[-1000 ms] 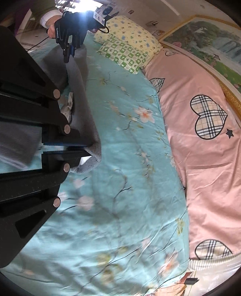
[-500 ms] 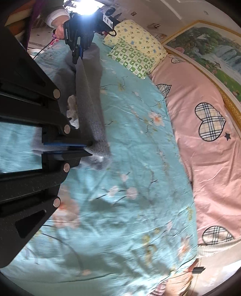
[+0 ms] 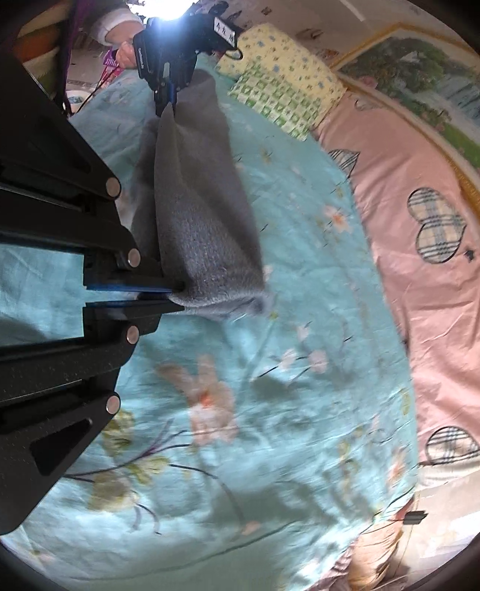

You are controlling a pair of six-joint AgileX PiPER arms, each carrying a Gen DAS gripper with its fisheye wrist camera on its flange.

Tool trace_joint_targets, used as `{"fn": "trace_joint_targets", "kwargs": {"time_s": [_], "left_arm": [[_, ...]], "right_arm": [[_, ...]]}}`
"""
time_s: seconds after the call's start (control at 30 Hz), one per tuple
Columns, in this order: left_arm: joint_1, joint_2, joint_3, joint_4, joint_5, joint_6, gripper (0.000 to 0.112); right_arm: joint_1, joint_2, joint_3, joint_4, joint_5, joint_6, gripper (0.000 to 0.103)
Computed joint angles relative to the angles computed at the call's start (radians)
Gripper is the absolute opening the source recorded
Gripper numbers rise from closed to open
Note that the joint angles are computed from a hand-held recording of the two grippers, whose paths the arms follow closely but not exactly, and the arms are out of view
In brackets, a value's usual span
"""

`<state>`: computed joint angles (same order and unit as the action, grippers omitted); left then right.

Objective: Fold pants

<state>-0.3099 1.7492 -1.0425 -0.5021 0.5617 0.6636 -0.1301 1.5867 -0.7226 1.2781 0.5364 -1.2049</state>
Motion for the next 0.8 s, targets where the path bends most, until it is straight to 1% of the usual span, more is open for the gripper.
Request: {"fn": "trace_joint_targets", "kwargs": {"time_s": [0.1,0.2,0.23,0.27,0.3,0.33,0.37,0.4,0.43,0.47,0.5,0.57,0.63,0.73,0.8], "left_arm": [[0.002,0.015,0.012,-0.020,-0.015,0.020,0.008],[0.019,0.015,0.016,-0.053,-0.006,0.040,0.012],[0.022,0.011,0.019,-0.065,-0.006,0.043,0.014],[0.028,0.007,0.020,-0.076,0.001,0.042,0.019],[0.031,0.002,0.025,-0.083,0.001,0.041,0.026],[0.031,-0.008,0.034,-0.086,-0.003,0.033,0.030],[0.034,-0.015,0.039,-0.090,-0.004,0.029,0.037],[0.037,-0.026,0.050,-0.101,-0.009,0.026,0.040],[0.044,-0.040,0.063,-0.121,-0.013,0.028,0.041],[0.050,-0.052,0.074,-0.135,-0.012,0.030,0.041],[0.058,-0.066,0.086,-0.151,-0.013,0.030,0.041],[0.076,-0.097,0.116,-0.183,-0.017,0.028,0.042],[0.107,-0.132,0.150,-0.240,-0.017,0.056,0.043],[0.149,-0.186,0.200,-0.286,-0.016,0.076,0.047],[0.189,-0.230,0.245,-0.318,-0.016,0.091,0.049]], "right_arm": [[0.028,-0.005,0.019,-0.021,-0.042,0.028,0.004],[0.036,-0.032,0.030,-0.069,-0.054,0.088,0.004],[0.044,-0.049,0.033,-0.098,-0.059,0.118,0.005],[0.053,-0.069,0.041,-0.110,-0.070,0.140,0.005],[0.061,-0.093,0.046,-0.130,-0.083,0.172,0.012],[0.069,-0.115,0.053,-0.146,-0.097,0.199,0.028],[0.075,-0.142,0.064,-0.151,-0.111,0.216,0.040],[0.081,-0.179,0.081,-0.139,-0.132,0.222,0.063],[0.092,-0.220,0.105,-0.101,-0.159,0.203,0.069],[0.097,-0.247,0.121,-0.052,-0.170,0.164,0.069],[0.098,-0.272,0.133,-0.012,-0.160,0.134,0.069],[0.111,-0.303,0.142,0.008,-0.142,0.135,0.069],[0.149,-0.326,0.157,0.061,-0.151,0.108,0.069],[0.219,-0.318,0.159,0.166,-0.156,0.043,0.069],[0.280,-0.296,0.156,0.280,-0.165,-0.045,0.069]]}}
